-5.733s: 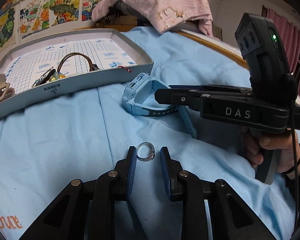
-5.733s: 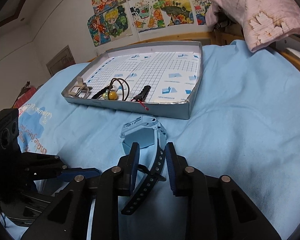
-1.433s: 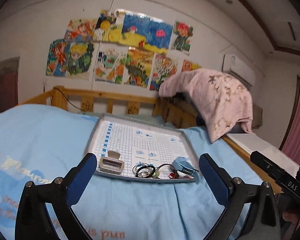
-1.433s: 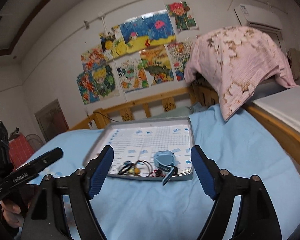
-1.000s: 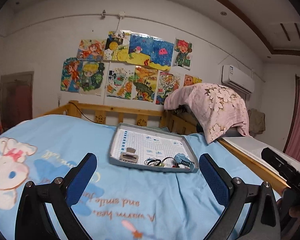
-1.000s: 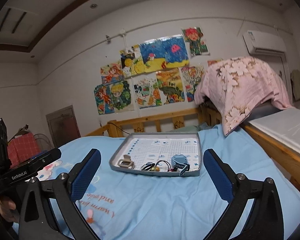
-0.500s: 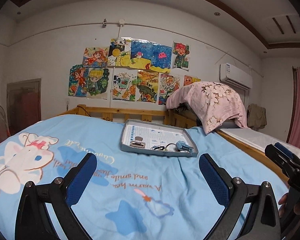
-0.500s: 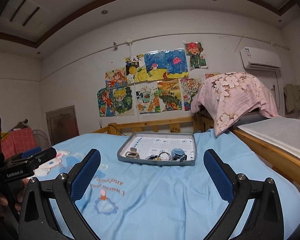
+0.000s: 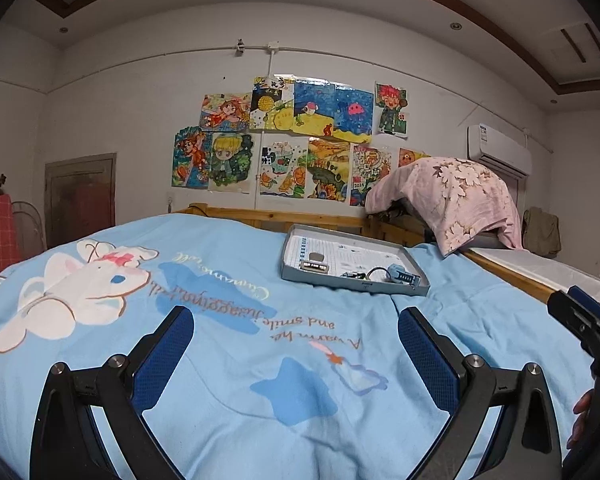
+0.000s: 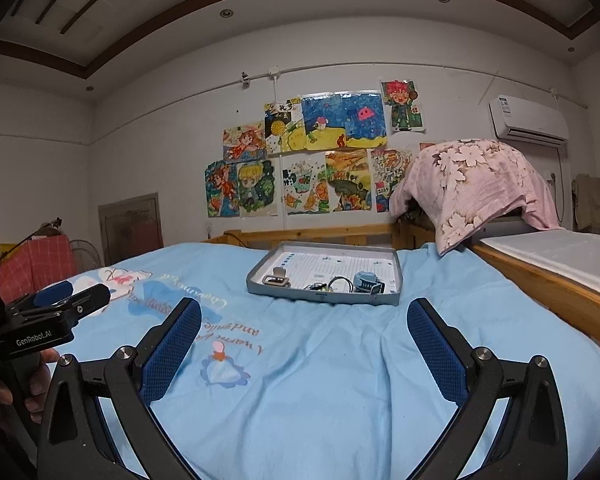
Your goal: Organize jewelry
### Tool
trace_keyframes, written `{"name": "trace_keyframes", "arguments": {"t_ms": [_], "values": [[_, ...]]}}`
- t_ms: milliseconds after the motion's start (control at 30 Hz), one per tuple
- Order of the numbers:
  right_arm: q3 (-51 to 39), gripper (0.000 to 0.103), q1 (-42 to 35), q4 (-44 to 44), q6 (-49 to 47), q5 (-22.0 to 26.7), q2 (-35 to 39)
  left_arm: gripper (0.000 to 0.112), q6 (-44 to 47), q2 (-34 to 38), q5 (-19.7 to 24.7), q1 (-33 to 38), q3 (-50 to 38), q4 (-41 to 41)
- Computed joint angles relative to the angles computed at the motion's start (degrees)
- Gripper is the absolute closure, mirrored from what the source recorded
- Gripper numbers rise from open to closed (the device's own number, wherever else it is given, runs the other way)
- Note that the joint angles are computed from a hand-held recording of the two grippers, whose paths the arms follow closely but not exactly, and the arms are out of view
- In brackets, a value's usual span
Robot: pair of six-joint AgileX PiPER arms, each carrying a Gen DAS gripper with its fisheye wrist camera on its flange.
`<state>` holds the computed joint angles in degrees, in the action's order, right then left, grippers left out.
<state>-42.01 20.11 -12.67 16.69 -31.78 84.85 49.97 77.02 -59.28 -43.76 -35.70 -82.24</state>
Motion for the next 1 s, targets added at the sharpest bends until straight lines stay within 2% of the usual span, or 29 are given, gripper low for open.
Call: {"name": "trace_keyframes", "arguments": {"t_ms": [200,1000], "values": [[0.86,0.002,-1.35,-2.30,3.07,-1.72,1.29,0.009,0.66,2.11,-0.47,-0.78,-0.06,0.13],[0.06,0.002,-1.02,-2.60,2.91,-1.39,3.73,0.009,-0.97,2.46,1.94,1.51,0.95,1.14]]}}
